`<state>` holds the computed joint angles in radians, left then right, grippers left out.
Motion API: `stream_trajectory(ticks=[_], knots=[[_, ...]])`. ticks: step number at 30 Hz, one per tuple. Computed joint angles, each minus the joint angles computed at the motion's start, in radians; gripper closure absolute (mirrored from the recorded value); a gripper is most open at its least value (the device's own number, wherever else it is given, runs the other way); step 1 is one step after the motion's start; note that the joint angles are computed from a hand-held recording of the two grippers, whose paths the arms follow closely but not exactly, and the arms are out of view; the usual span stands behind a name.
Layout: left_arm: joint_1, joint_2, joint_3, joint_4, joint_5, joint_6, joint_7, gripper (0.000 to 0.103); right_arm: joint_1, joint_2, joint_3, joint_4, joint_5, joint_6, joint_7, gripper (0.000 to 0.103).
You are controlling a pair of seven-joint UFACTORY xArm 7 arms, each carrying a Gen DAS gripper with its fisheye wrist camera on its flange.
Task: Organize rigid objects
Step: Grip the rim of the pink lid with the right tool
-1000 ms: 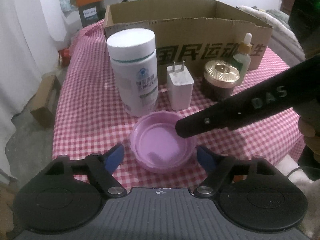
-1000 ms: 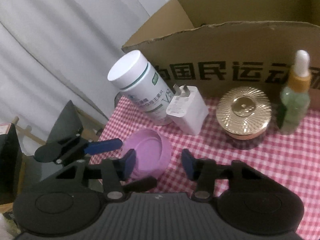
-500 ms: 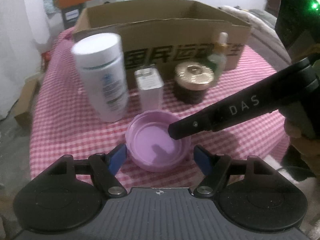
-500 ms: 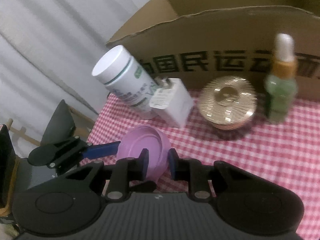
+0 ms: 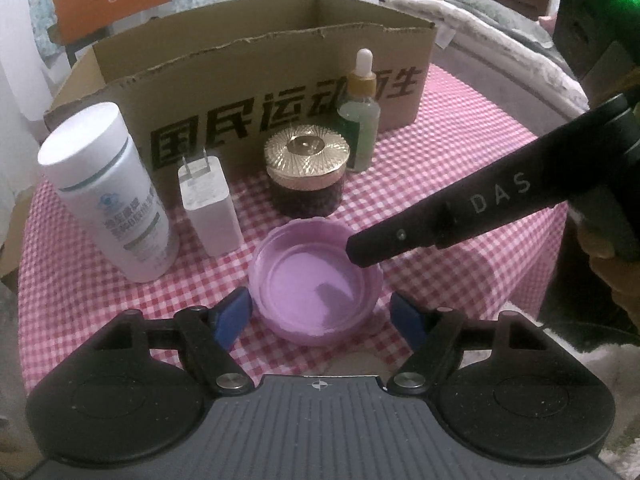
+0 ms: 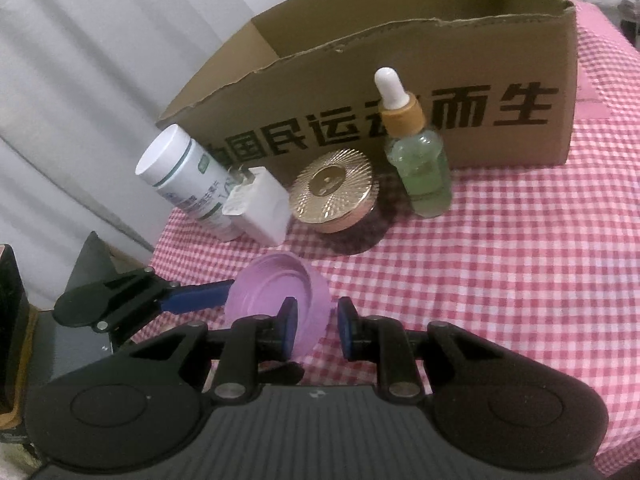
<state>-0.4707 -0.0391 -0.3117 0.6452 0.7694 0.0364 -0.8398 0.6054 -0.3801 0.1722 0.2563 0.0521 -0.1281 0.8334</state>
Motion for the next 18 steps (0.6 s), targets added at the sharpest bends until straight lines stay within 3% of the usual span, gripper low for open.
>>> stream_trajectory(ticks=[6, 13, 18], knots=[[-0.020, 0.021, 0.005, 0.025, 0.004, 0.029, -0.009, 0.026, 0.013, 0.027, -0.019, 0.025, -0.009, 0.009, -0.022, 0.079], [-0.065, 0.067, 0.049, 0.084, 0.186, 0.056, -0.169, 0.028, -0.070, 0.058, 0.072, 0.053, -0.020, 0.013, -0.028, 0.079], [-0.079, 0.071, 0.071, 0.091, 0.194, 0.052, -0.179, 0.031, -0.134, 0.067, 0.142, 0.064, -0.034, 0.013, -0.025, 0.080]])
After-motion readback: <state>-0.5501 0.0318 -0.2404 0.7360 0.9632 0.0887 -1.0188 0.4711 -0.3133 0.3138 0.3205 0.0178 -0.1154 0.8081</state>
